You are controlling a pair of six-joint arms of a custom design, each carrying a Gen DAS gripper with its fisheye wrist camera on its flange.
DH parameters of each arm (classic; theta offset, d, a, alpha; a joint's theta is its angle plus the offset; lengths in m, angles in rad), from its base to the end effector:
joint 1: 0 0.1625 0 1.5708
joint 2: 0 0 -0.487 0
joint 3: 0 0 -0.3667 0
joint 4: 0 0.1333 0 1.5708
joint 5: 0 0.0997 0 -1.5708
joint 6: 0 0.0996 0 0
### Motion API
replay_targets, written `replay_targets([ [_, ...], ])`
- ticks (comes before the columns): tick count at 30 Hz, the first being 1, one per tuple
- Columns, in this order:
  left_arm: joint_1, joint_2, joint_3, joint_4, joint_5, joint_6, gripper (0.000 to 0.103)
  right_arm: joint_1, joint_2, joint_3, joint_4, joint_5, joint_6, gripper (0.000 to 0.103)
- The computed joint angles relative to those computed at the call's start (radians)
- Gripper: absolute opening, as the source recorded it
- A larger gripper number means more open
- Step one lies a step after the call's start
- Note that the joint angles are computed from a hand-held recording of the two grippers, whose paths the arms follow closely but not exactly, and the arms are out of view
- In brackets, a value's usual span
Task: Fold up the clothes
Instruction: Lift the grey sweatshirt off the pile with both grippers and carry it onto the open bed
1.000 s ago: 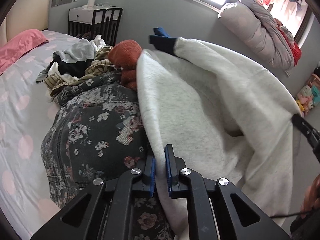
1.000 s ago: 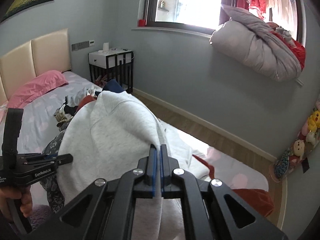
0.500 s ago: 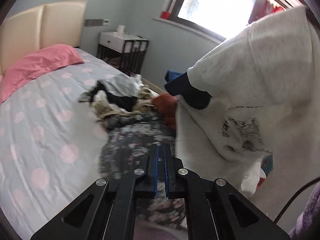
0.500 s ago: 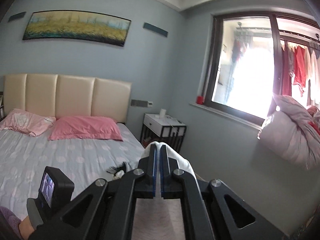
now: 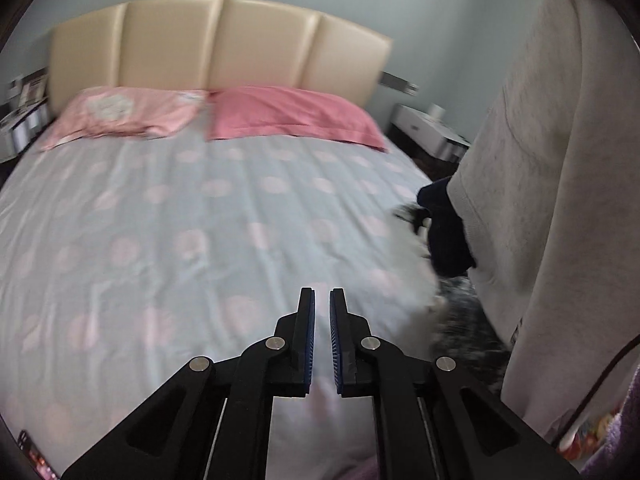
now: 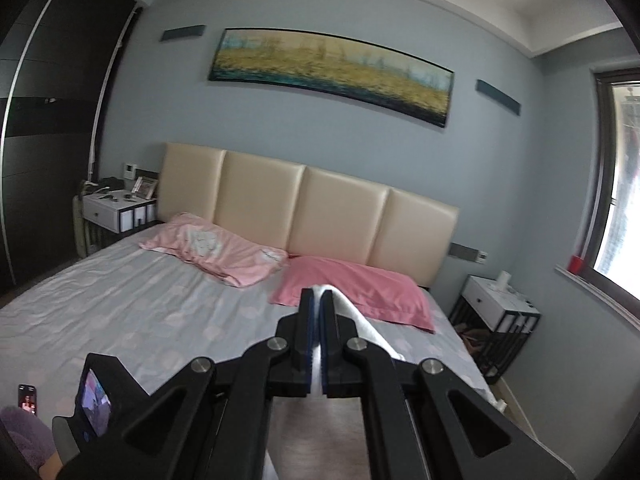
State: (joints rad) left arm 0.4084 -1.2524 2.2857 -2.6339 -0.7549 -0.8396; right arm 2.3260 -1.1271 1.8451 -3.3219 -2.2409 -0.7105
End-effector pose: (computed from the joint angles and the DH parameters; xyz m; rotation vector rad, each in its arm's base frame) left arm -0.3238 -0.3644 0.2448 0.3955 2.5316 -0.9530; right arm 0.4656 -0.3903 0.4068 1.1520 -1.9323 1.2704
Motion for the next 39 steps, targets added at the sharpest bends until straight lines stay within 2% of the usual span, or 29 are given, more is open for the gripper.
replay_targets([
  [4,0.022,-0.181,0.072,0.148,0.067,-0.147,0.014,0.060,0.135,-0.089,0.050,0.078,0.069,0.002],
  [9,0.031,-0.363,0.104,0.323,0.142,-0.286,0.014,0.131,0.266,-0.206,0.036,0.173,0.062,0.002],
  [11,0.031,-0.425,0.110,0.374,0.170,-0.332,0.019,0.154,0.304,-0.260,0.053,0.214,0.077,0.002],
  [13,0.033,-0.468,0.114,0.412,0.195,-0.370,0.027,0.161,0.331,-0.296,0.065,0.227,0.092,0.002],
  [16,0.066,-0.488,0.118,0.429,0.211,-0.380,0.027,0.152,0.367,-0.311,0.047,0.182,0.078,0.002],
  [17,0.093,-0.479,0.125,0.385,0.199,-0.351,0.027,0.143,0.376,-0.313,0.057,0.159,0.087,0.002],
  [22,0.209,-0.402,0.161,0.208,0.103,-0.240,0.027,0.039,0.364,-0.212,0.105,-0.023,0.173,0.002],
  [25,0.273,-0.334,0.171,0.114,0.045,-0.186,0.027,-0.045,0.335,-0.110,0.056,-0.157,0.203,0.002],
  [27,0.304,-0.295,0.176,0.061,0.011,-0.157,0.027,-0.103,0.310,-0.041,-0.048,-0.242,0.175,0.002],
  [31,0.353,-0.215,0.171,-0.032,-0.056,-0.087,0.027,-0.217,0.222,0.072,-0.103,-0.354,0.224,0.002],
  [33,0.356,-0.182,0.167,-0.053,-0.084,-0.061,0.027,-0.279,0.182,0.114,-0.097,-0.400,0.257,0.002],
  [35,0.363,-0.138,0.157,-0.079,-0.106,-0.025,0.027,-0.340,0.137,0.150,-0.015,-0.431,0.320,0.002],
  [39,0.370,-0.065,0.137,-0.112,-0.148,0.027,0.029,-0.453,0.015,0.231,0.243,-0.335,0.532,0.003],
])
